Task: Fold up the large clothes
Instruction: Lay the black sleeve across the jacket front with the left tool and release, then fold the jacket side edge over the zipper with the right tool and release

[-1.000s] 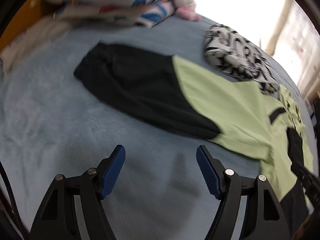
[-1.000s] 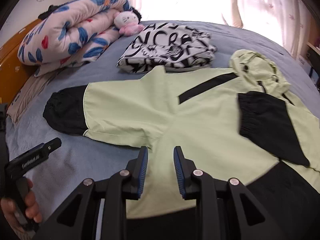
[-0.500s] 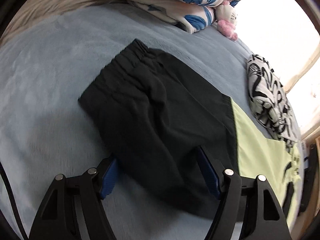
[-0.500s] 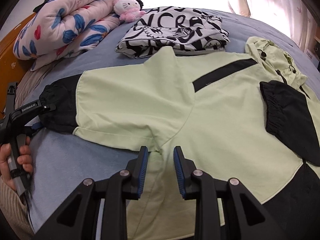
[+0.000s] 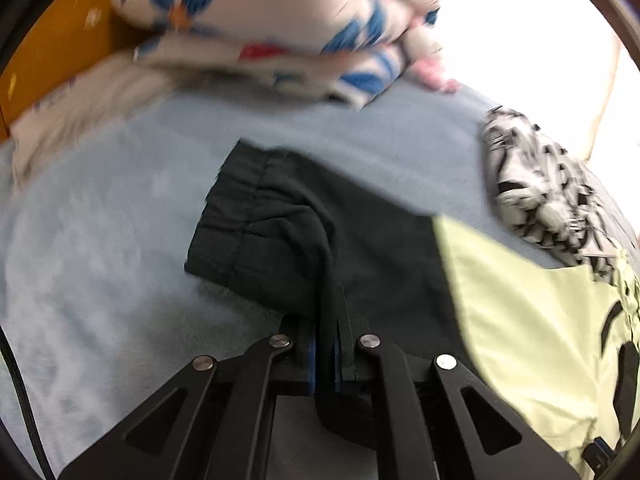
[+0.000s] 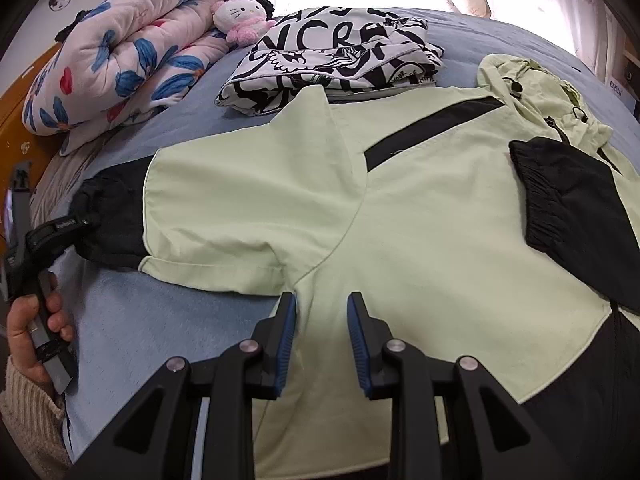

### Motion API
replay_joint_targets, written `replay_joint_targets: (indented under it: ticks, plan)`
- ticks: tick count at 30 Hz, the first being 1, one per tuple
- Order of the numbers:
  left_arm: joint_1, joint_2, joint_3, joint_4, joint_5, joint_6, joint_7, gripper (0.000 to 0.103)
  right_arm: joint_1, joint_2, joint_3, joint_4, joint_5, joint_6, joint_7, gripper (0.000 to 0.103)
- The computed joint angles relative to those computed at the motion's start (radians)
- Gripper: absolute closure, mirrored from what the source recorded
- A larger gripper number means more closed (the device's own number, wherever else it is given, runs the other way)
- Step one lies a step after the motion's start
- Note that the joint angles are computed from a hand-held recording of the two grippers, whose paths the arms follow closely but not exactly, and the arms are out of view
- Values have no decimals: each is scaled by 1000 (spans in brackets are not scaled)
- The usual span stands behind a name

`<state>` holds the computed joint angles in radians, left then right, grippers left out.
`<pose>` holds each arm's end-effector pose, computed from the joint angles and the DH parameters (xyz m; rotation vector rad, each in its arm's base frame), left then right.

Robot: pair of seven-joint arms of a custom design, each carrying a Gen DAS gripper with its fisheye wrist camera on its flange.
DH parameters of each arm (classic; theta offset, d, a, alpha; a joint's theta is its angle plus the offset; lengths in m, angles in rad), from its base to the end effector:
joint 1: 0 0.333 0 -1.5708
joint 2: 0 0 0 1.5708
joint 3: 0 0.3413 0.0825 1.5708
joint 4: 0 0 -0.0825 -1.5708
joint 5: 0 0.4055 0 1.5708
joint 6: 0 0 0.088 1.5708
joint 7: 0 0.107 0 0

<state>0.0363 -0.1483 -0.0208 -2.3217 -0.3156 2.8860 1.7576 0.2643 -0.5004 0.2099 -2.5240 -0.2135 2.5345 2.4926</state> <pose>0.5466 0.0261 0.4951 -1.9293 1.7385 -0.7967 0.3875 0.2095 0.5131 -1.5686 2.1317 -0.4193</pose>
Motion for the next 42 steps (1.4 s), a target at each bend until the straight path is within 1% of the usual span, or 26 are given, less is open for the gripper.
replay_joint_targets:
  ticks: [2,4,5,7,8,10,11,14,15,17,19,22,23,24,26,28,30,32,35,38,42]
  plan:
    - [-39,-71,2,-31,-35,25,56,100,3,-29,-6,-15,8,0,2,76]
    - [-99,-136,26,-52,-83,23,120,100,-3,-57,-5,-26,8,-10,7,76]
    - [-156,-180,51,-60,-130,3,178,100,-6,-79,-6,-35,10,-15,10,76]
    - [-242,-249,87,-71,-197,-55,263,100,-14,-115,-8,-48,15,-35,15,76]
    - [-277,-279,92,-75,-224,-89,291,100,-17,-140,-10,-58,18,-45,17,76]
    - [-324,-325,77,-89,-256,-144,320,100,-29,-199,-13,-84,23,-69,25,76]
    - [-340,-339,64,-96,-265,-160,326,99,-38,-234,-13,-96,22,-92,29,76]
    - [-428,-372,39,-119,-329,-216,361,99,-64,-331,-21,-136,24,-156,33,76]
    - [-453,-373,22,-125,-345,-236,365,99,-73,-367,-25,-149,24,-185,33,76]
    - [-477,-357,-32,-137,-344,-260,346,99,-87,-425,-34,-174,27,-229,27,76]
    - [-489,-329,-72,-140,-330,-284,322,99,-101,-491,-46,-204,31,-281,17,76]
    - [-484,-285,-131,-146,-271,-342,255,98,-116,-584,-73,-257,50,-342,1,76]
    - [-477,-272,-147,-149,-248,-360,223,96,-119,-607,-79,-272,59,-351,-6,76]
    - [-472,-259,-157,-150,-230,-378,199,88,-123,-629,-89,-287,67,-361,-13,76]
    - [-468,-255,-162,-155,-211,-411,167,79,-131,-662,-97,-309,82,-368,-26,76]
    - [-477,-263,-152,-155,-226,-428,166,70,-138,-683,-107,-323,96,-363,-42,76]
    - [-471,-288,-156,-161,-213,-437,150,45,-145,-695,-108,-329,108,-352,-53,76]
    - [-460,-326,-171,-174,-174,-417,124,36,-145,-710,-102,-334,121,-344,-60,76]
    - [-457,-357,-172,-180,-121,-408,108,35,-146,-707,-93,-329,131,-332,-70,76]
    - [-459,-399,-170,-188,-80,-419,85,34,-143,-706,-84,-323,138,-331,-75,76]
    - [-459,-425,-174,-196,-35,-425,50,34,-141,-707,-75,-314,143,-336,-76,76]
